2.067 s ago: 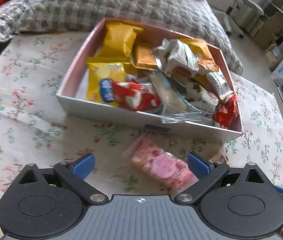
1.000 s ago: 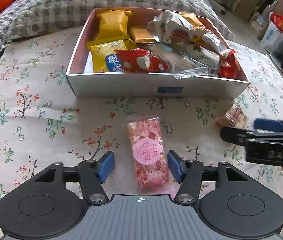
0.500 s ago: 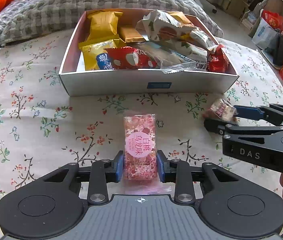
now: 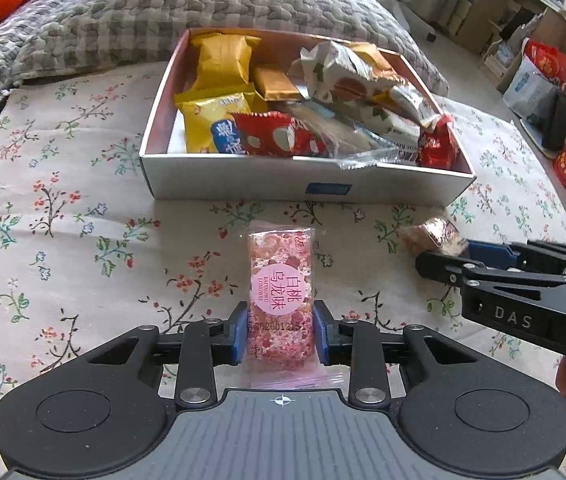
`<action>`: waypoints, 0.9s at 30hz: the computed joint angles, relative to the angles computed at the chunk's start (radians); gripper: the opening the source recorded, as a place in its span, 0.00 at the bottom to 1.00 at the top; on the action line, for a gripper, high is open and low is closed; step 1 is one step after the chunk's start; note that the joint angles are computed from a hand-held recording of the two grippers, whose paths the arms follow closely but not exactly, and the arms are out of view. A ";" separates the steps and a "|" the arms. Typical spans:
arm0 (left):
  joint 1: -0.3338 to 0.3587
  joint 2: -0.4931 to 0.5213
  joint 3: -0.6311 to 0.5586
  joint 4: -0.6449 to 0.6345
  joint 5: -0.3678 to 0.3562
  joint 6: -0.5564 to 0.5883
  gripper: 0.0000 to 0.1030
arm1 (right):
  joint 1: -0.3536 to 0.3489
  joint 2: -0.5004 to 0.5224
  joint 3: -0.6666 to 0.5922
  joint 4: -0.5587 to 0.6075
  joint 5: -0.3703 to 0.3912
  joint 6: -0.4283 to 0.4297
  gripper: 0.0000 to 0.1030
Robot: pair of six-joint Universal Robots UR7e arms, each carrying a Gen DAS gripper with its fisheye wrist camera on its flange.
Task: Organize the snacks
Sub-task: 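Lift both held packs and carry them into the pink box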
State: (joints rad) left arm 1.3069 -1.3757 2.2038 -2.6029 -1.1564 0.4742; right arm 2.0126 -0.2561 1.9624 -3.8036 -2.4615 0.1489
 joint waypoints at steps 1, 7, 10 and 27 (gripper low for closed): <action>-0.001 -0.004 -0.003 0.003 -0.006 -0.001 0.29 | 0.001 -0.004 0.005 -0.001 0.006 0.009 0.37; -0.011 -0.035 -0.022 0.016 -0.055 -0.020 0.29 | 0.019 -0.027 0.024 -0.031 0.038 0.044 0.37; -0.016 -0.038 -0.039 0.009 -0.075 -0.037 0.29 | 0.037 -0.039 0.027 -0.058 0.045 0.045 0.37; -0.031 0.210 -0.246 -0.107 -0.087 -0.094 0.29 | -0.045 -0.094 -0.122 -0.075 0.109 -0.083 0.37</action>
